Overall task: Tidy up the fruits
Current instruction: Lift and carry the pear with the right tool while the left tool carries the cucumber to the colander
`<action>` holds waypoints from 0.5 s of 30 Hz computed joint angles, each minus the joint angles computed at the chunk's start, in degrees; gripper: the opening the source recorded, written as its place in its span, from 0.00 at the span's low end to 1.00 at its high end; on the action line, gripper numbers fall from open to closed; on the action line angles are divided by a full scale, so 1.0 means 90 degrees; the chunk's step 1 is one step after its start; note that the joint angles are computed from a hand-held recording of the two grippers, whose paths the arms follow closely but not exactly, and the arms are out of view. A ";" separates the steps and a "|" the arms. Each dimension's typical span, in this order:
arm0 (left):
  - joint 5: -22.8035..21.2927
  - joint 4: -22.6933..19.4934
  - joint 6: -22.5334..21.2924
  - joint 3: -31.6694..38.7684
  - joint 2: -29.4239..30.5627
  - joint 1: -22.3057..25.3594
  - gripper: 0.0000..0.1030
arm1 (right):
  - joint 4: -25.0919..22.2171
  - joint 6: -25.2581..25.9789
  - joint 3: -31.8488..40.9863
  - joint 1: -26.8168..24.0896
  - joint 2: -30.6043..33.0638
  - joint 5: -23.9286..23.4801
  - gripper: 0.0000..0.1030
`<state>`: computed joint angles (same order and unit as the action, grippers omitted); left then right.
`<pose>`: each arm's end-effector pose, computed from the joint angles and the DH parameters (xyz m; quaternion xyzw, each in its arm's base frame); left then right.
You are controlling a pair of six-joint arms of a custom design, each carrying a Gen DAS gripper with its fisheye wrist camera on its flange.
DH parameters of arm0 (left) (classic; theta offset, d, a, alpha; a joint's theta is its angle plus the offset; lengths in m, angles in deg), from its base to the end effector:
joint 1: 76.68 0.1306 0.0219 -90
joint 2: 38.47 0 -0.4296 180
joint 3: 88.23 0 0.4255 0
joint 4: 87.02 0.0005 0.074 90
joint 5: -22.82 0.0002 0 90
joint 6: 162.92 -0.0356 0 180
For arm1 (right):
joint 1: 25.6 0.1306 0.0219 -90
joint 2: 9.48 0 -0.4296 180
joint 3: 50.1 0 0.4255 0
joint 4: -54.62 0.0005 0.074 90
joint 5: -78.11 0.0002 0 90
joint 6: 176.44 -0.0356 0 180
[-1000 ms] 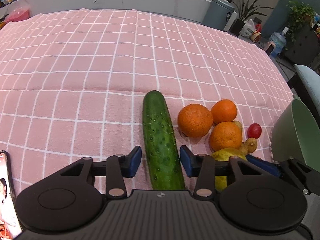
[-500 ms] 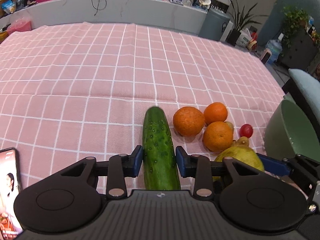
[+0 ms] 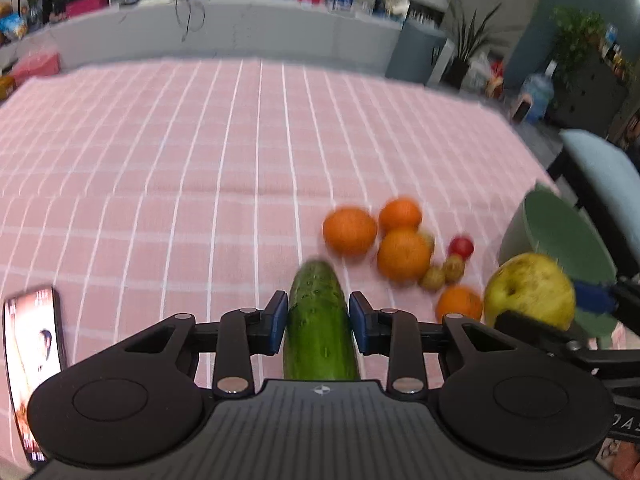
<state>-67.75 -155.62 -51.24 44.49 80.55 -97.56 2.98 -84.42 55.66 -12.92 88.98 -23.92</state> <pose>0.6601 -0.2520 0.5173 -0.0082 0.9534 -0.1050 0.2827 0.5691 0.1351 0.5334 -0.1576 0.9039 0.1320 0.3752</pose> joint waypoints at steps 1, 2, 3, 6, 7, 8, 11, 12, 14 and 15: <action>0.0057 -0.0178 0.0039 0.0066 0.0058 -0.0002 0.36 | -0.0066 0.0060 -0.0023 -0.0010 -0.0020 -0.0005 0.66; 0.0084 -0.0272 0.0092 0.0028 0.0063 -0.0017 0.35 | -0.0109 0.0109 -0.0067 -0.0020 -0.0047 0.0005 0.66; 0.0138 -0.0448 0.0136 0.0081 0.0126 -0.0017 0.35 | -0.0158 0.0130 -0.0124 -0.0027 -0.0070 0.0034 0.66; 0.0190 -0.0734 0.0189 0.0072 0.0186 -0.0037 0.30 | -0.0319 0.0005 -0.0243 -0.0071 -0.0086 0.0061 0.66; 0.0180 -0.0703 0.0175 0.0002 0.0142 -0.0041 0.30 | -0.0378 -0.0051 -0.0273 -0.0092 -0.0076 0.0059 0.66; 0.0199 -0.0730 0.0200 0.0023 0.0153 -0.0037 0.30 | -0.0405 -0.0088 -0.0361 -0.0117 -0.0092 0.0058 0.66; 0.0271 -0.0762 0.0256 0.0057 0.0183 -0.0023 0.31 | -0.0587 -0.0194 -0.0402 -0.0139 -0.0014 0.0068 0.66; 0.0285 -0.0758 0.0270 0.0051 0.0185 -0.0021 0.32 | -0.0617 -0.0215 -0.0415 -0.0146 -0.0003 0.0062 0.66; 0.0234 -0.0802 0.0301 0.0068 0.0208 -0.0022 0.37 | -0.0671 -0.0239 -0.0425 -0.0155 0.0031 0.0059 0.66; 0.0209 -0.0891 0.0318 0.0138 0.0251 -0.0019 0.38 | -0.0712 -0.0253 -0.0412 -0.0157 0.0058 0.0052 0.66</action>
